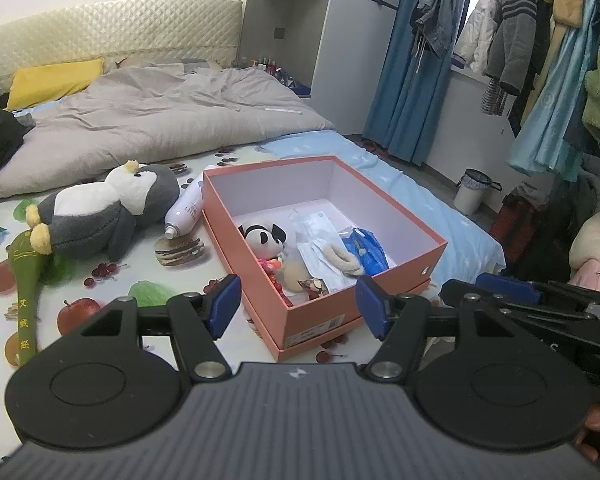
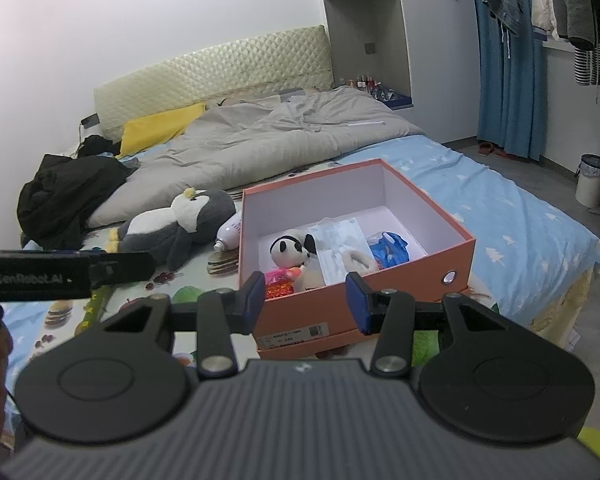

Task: Organize soft objects

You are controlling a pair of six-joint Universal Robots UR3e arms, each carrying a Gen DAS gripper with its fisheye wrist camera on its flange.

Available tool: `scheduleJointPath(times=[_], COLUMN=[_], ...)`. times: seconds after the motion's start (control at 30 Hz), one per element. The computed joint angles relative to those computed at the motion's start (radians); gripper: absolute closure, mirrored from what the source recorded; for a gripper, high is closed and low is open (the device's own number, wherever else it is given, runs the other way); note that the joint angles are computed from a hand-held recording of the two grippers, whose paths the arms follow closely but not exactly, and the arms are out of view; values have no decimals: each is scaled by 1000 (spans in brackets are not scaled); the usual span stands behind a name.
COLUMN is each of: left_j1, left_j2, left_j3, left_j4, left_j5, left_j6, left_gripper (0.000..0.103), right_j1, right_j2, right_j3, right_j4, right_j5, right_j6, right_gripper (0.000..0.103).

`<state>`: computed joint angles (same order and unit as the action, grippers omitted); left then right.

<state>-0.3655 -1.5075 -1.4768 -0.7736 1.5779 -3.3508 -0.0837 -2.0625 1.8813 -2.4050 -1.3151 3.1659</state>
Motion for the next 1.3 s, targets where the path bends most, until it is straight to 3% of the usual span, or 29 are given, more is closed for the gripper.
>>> scheduleJointPath(times=[0.37,0.4,0.43,0.5,0.57,0.6,0.67,0.8,1.3], left_j1=[-3,-5,-8,-6,0,2,0,-10,-15], left_j2=[-5,-9,-14,-17,-17,-19,-20,-19,-26], left_j3=[35,43,49,60,61,64,59,57,76], left_j4=[-20,-21,-17,-18,-19,-23,-14,-22,-83], left_j5=[10,18,27,26,18,23,37,58,89], left_j6=[24,28,28,24,20,11,1,7,0], left_gripper=[28,24,24,22,19,13,4,0,0], right_j1=[-7,-4,0,8,8,14,30,43,24], right_j2=[-4,-1,1,3,9,16,29,43,35], right_j3=[-21,-26,-27,-23,-29,-37,-47,-60,-63], right_j4=[22,23,20,1,1,8,8,9,9], right_j5=[-9,-16,-25,-44,-53,-65,-94,-117,-83], right_j6=[-17,-17,-16,-11,-11,-9,-4,1,10], right_gripper=[55,46,30,12,3,0,0,0,0])
